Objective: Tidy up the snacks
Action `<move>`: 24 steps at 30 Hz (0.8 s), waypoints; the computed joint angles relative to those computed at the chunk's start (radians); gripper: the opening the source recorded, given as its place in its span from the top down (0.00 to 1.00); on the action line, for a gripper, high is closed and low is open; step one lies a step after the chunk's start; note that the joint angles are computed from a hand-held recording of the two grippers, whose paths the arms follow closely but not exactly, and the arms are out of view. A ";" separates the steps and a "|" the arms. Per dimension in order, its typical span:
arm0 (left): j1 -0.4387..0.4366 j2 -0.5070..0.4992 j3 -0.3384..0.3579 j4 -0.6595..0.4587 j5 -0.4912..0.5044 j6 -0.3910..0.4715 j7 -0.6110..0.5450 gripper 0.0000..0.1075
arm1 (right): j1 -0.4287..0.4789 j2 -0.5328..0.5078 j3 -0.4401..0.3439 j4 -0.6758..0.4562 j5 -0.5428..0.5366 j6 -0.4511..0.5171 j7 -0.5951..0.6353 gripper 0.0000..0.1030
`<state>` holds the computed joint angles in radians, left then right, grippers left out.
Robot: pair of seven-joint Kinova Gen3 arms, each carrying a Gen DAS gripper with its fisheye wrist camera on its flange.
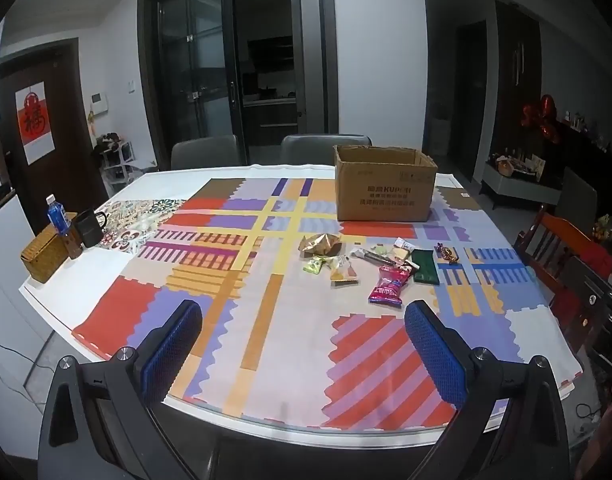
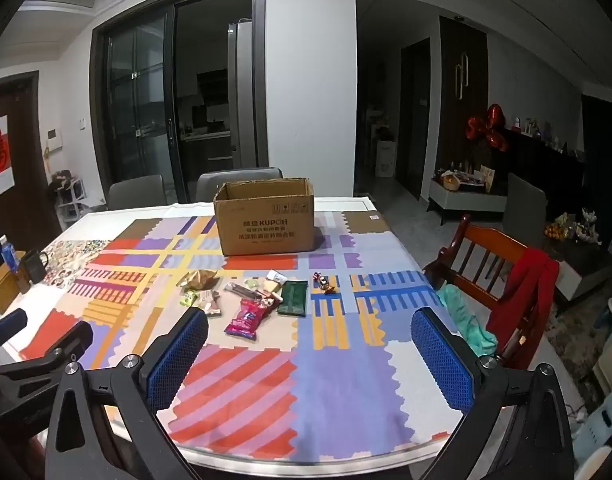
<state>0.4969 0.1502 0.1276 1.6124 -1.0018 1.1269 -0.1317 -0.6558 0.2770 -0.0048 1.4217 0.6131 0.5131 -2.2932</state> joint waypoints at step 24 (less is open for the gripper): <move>0.016 -0.016 0.021 0.008 -0.061 0.041 0.033 0.04 | -0.011 -0.037 0.010 0.060 0.082 -0.060 -0.083 0.00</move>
<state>0.5132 0.1343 0.1484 1.6206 -1.0624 1.1678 -0.0984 -0.6670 0.2401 0.0051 1.4815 0.6955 0.4532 -2.3766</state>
